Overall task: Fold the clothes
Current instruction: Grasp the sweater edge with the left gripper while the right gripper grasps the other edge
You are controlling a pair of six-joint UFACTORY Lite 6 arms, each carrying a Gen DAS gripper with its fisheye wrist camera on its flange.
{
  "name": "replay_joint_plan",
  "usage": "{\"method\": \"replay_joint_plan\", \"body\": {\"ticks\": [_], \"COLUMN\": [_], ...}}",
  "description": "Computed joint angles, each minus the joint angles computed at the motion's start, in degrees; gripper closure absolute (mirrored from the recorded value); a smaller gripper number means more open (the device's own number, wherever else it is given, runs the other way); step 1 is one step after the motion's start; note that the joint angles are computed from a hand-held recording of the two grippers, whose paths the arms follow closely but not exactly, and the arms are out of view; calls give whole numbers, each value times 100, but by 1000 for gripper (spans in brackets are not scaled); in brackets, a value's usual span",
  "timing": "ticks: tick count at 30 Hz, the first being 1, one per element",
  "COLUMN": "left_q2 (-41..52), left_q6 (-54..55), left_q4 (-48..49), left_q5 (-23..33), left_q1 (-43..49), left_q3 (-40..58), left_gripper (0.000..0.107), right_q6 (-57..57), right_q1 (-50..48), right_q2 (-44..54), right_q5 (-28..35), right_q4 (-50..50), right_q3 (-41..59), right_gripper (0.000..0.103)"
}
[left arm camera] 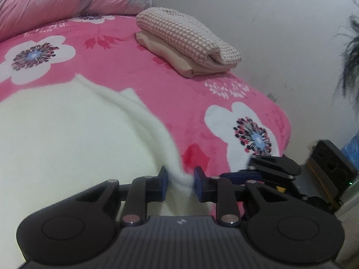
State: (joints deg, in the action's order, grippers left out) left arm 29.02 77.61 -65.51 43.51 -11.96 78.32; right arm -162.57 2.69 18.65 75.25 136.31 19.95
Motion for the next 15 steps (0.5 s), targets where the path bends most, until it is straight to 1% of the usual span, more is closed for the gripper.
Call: {"method": "replay_joint_plan", "body": {"ticks": [2, 4, 8, 10, 13, 15], "left_q2": [6, 9, 66, 117, 197, 258], "left_q6": [104, 194, 307, 324, 287, 255], "left_q4": [-70, -142, -288, -336, -319, -319], "left_q5": [133, 271, 567, 688, 815, 922], "left_q1": [81, 166, 332, 392, 451, 485], "left_q3": [-18, -44, -32, -7, 66, 127], "left_gripper": [84, 85, 85, 85, 86, 85], "right_q6": [254, 595, 1493, 1883, 2690, 2805], "right_q1": [-71, -182, -238, -224, -397, -594], "right_q2": [102, 280, 780, 1195, 1739, 1910], "right_q5": [-571, -996, -1488, -1503, -1233, -955], "right_q4": [-658, -1391, -2635, -3264, -4386, -4878], "right_q3": [573, 1193, 2430, 3029, 3788, 4021], "right_gripper": [41, 41, 41, 40, 43, 45]}}
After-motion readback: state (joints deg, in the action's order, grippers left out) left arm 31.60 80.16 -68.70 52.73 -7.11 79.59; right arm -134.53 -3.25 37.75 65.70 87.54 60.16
